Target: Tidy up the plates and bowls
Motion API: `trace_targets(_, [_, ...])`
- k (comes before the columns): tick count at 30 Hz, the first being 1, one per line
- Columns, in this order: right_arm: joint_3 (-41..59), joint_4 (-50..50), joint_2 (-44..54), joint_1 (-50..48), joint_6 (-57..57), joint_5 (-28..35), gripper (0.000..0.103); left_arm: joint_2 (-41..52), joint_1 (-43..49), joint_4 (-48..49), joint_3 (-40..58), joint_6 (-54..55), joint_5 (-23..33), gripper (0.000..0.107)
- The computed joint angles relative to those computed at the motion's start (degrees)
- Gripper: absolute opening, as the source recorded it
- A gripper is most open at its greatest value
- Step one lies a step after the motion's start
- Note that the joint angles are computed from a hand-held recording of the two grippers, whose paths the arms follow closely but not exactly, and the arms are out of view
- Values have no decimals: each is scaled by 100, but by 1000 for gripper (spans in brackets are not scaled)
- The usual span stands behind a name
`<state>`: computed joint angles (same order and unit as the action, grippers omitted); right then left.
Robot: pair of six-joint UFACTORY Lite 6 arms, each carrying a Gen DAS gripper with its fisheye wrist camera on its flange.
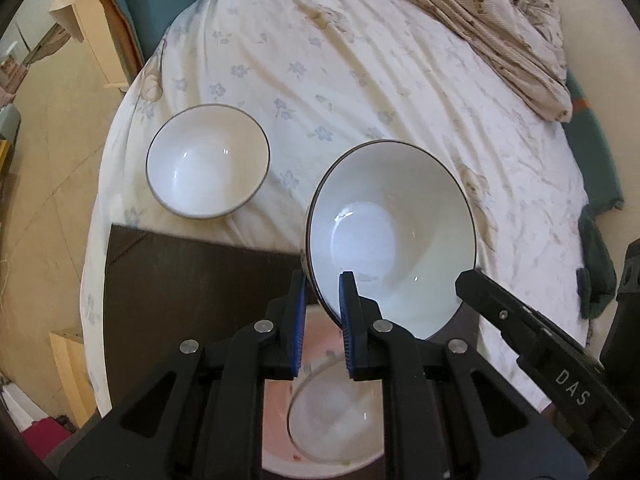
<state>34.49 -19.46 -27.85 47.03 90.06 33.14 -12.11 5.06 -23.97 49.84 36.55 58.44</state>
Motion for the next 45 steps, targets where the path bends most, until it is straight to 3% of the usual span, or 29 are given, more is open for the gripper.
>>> trace_targets(10, [453,-1343,-363,2657,2932,1800,12,-1238,1219,206,-607,1019,1337,13])
trace_targets(17, [528,-1752,-41,4321,4772,2439,12,-1906,1707,478,-1141,1573,1659,13])
trace_targets(27, [264,-1890,138,5195,6007,2454,12,-2295,1586,777,-1830,1619,1538,13])
trace_targets(45, [-507,-2096,47,5282,6810,1710,12,-2368,1210,992,-2129,1347,1240,16])
